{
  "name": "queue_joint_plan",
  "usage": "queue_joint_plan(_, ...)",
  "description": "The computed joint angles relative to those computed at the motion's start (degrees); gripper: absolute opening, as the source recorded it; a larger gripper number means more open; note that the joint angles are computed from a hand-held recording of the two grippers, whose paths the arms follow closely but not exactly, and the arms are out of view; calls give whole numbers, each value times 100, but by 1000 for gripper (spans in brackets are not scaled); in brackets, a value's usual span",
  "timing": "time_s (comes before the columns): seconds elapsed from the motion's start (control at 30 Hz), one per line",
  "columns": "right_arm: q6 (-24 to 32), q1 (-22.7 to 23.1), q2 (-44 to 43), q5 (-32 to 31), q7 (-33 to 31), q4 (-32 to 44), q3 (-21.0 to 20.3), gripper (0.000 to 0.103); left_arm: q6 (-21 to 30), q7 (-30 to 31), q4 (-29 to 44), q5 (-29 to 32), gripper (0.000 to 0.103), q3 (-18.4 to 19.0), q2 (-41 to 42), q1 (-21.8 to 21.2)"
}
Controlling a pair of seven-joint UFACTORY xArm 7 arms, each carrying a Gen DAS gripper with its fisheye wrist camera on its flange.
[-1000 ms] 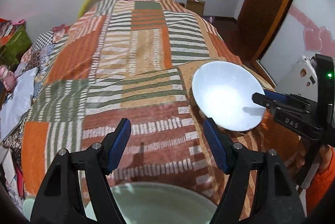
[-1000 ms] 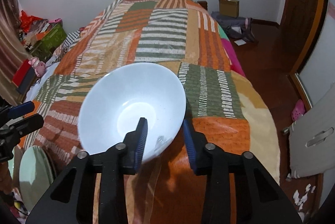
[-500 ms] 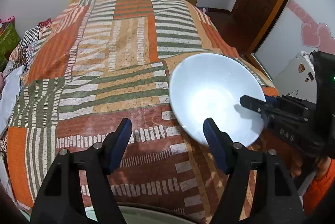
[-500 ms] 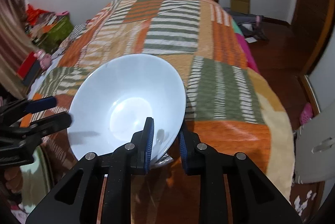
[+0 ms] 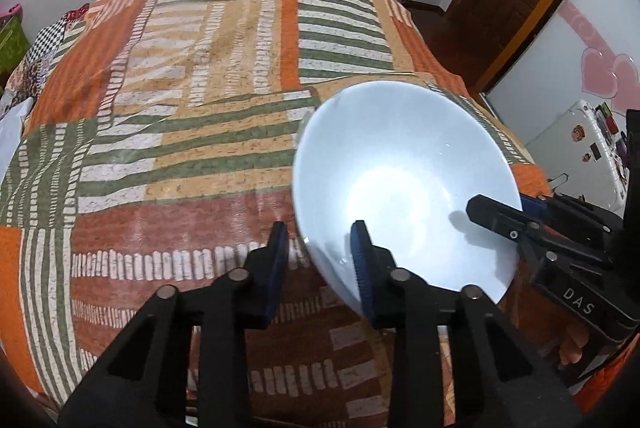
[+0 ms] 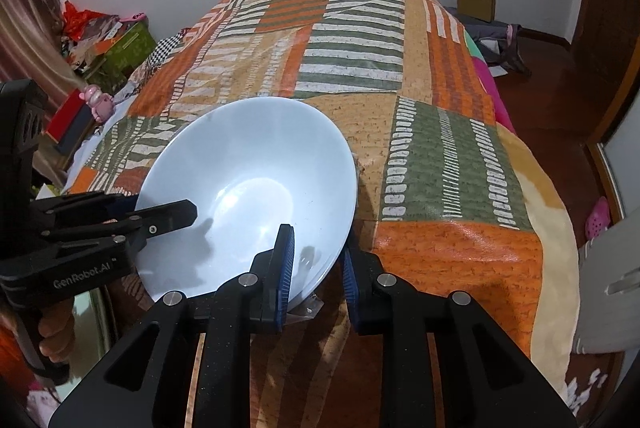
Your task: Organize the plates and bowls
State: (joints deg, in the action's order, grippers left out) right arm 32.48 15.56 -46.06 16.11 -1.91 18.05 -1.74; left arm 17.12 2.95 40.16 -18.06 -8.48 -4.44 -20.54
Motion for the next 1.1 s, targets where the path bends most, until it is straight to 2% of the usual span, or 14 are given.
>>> queue_joint_plan(0.07,-7,1,-27,-15,-2,-9,15,21,-11,123,26,-91,20,-11,39,-47)
queue_joint_plan(0.2,66,-66,-135,-150,54,-16,111,21,-88,-174,-54,320,20,-97,-34,-36)
queue_joint_plan(0.47,339,-54,-684,-224,331,-101,220,21,30,-205,-344,253,20,-31,-541,-154)
queue_joint_plan(0.8,772,96,-1539,-376,831,-37,523,21,267,-542,-952,431,20,72,-1807,-306)
queue_joint_plan(1.1,1021,351,-2099,-487,1324,30,823,21,772,-872,-1450,697,20,140,-3127,-343)
